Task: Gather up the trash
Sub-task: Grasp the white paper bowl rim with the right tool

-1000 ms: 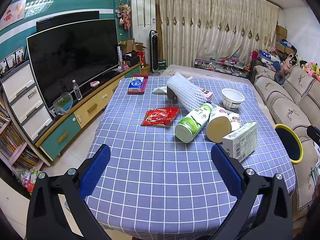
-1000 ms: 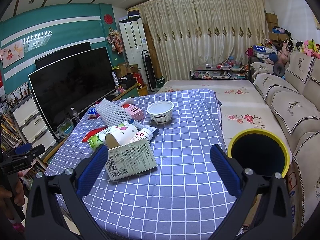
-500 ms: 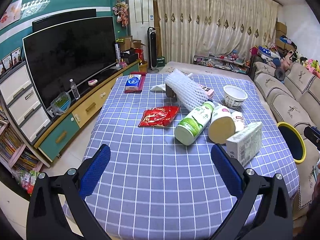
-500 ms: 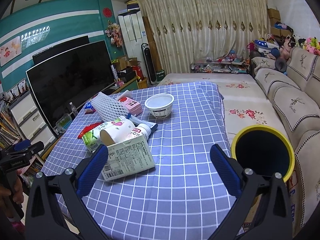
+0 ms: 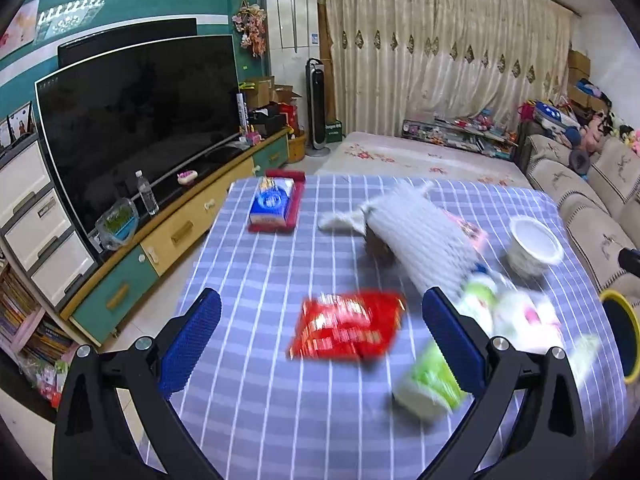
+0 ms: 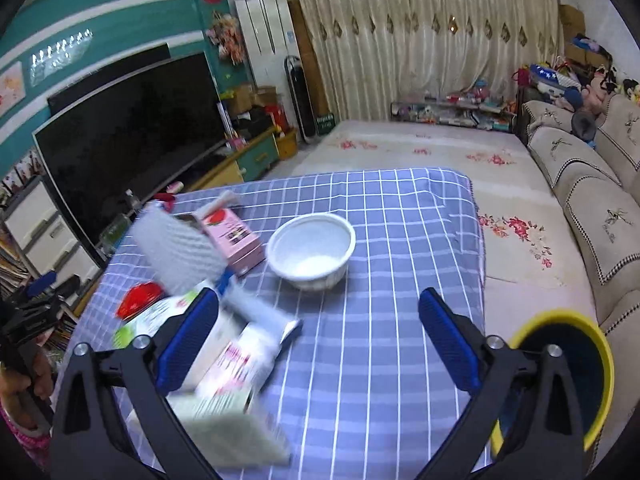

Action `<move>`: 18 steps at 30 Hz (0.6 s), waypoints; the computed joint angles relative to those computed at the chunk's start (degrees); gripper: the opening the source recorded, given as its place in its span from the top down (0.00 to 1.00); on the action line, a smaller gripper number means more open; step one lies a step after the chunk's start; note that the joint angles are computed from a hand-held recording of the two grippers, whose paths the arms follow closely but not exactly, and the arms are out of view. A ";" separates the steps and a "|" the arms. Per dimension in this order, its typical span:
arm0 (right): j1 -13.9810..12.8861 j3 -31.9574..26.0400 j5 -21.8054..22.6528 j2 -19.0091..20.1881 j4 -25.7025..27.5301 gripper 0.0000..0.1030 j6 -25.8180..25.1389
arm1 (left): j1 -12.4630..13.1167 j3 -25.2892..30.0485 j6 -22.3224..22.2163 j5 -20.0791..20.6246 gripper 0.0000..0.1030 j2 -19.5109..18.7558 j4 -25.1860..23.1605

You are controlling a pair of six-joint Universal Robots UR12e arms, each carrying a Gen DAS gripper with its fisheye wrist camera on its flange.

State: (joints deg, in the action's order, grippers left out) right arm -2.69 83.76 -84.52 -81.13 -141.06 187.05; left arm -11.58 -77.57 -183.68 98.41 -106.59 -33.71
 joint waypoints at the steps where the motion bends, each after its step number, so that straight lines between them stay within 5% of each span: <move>1: -0.26 -1.94 0.50 1.50 2.25 0.26 0.40 | 0.21 1.15 -0.36 0.19 0.04 -1.09 0.44; 8: -1.00 -11.57 0.49 9.80 13.76 0.57 2.57 | 1.35 5.90 -2.52 -1.33 0.04 -5.66 0.17; 12: -1.59 -13.25 2.47 11.42 16.44 0.71 4.20 | 1.21 5.98 -1.75 -2.34 0.04 -6.43 0.87; 14: -1.69 -13.51 2.48 11.72 16.81 0.86 5.25 | 1.14 6.17 -1.17 -2.99 0.04 -6.79 1.02; 18: -2.26 -14.66 4.80 12.62 19.05 0.88 6.92 | 0.99 5.43 -0.69 -3.98 0.04 -6.61 1.43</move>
